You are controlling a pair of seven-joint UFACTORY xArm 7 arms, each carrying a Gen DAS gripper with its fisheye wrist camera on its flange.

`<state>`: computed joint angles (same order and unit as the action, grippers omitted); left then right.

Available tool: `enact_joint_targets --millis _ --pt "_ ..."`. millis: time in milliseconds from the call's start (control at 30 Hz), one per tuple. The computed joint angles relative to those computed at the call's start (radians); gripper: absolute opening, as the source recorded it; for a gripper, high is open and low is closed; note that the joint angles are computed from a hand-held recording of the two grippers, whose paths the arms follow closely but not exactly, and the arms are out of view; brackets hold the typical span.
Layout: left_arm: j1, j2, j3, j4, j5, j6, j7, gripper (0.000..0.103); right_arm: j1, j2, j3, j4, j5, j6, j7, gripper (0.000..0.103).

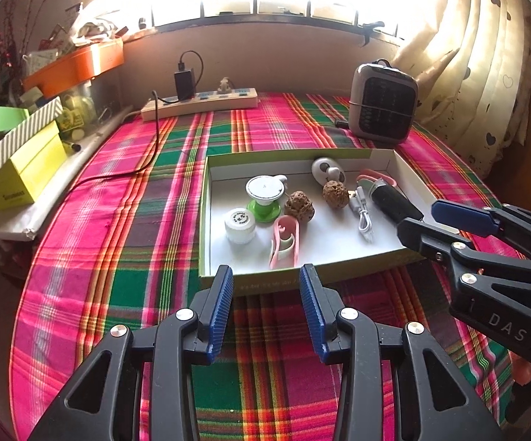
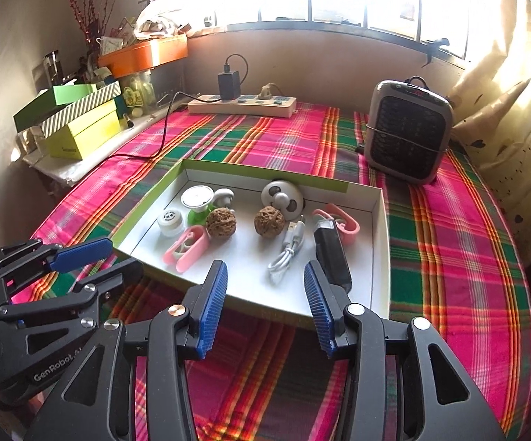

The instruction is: Organize objects

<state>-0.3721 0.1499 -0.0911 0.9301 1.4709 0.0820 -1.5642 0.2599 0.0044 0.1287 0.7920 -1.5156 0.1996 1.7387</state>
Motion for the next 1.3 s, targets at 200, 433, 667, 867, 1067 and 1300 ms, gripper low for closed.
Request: enact_joint_targets --millis 200,433,667,867,1067,1300 --pt "0.008 -0.025 -0.01 -0.034 0.037 0.025 -0.058 0.036 0.008 -0.04 0.015 -0.048 0.004 0.024 0.043 0.052" --pt "0.013 -0.034 -0.024 -0.077 0.012 0.051 -0.043 0.036 0.012 -0.046 0.026 -0.097 0.046 0.04 0.053 0.058" --pt "0.013 -0.034 -0.022 -0.112 -0.022 0.051 -0.006 0.036 0.009 -0.059 0.029 -0.147 0.105 0.062 0.043 0.058" --pt "0.007 -0.031 -0.022 -0.125 -0.025 0.048 -0.015 0.036 0.006 -0.057 0.035 -0.168 0.131 0.069 0.035 0.058" --pt "0.003 -0.032 -0.023 -0.128 0.001 0.053 -0.05 0.037 0.011 -0.063 0.04 -0.189 0.128 0.076 0.05 0.058" --pt "0.003 -0.043 -0.037 -0.136 0.092 0.075 -0.164 0.04 0.022 -0.076 0.054 -0.203 0.119 0.113 0.07 0.063"
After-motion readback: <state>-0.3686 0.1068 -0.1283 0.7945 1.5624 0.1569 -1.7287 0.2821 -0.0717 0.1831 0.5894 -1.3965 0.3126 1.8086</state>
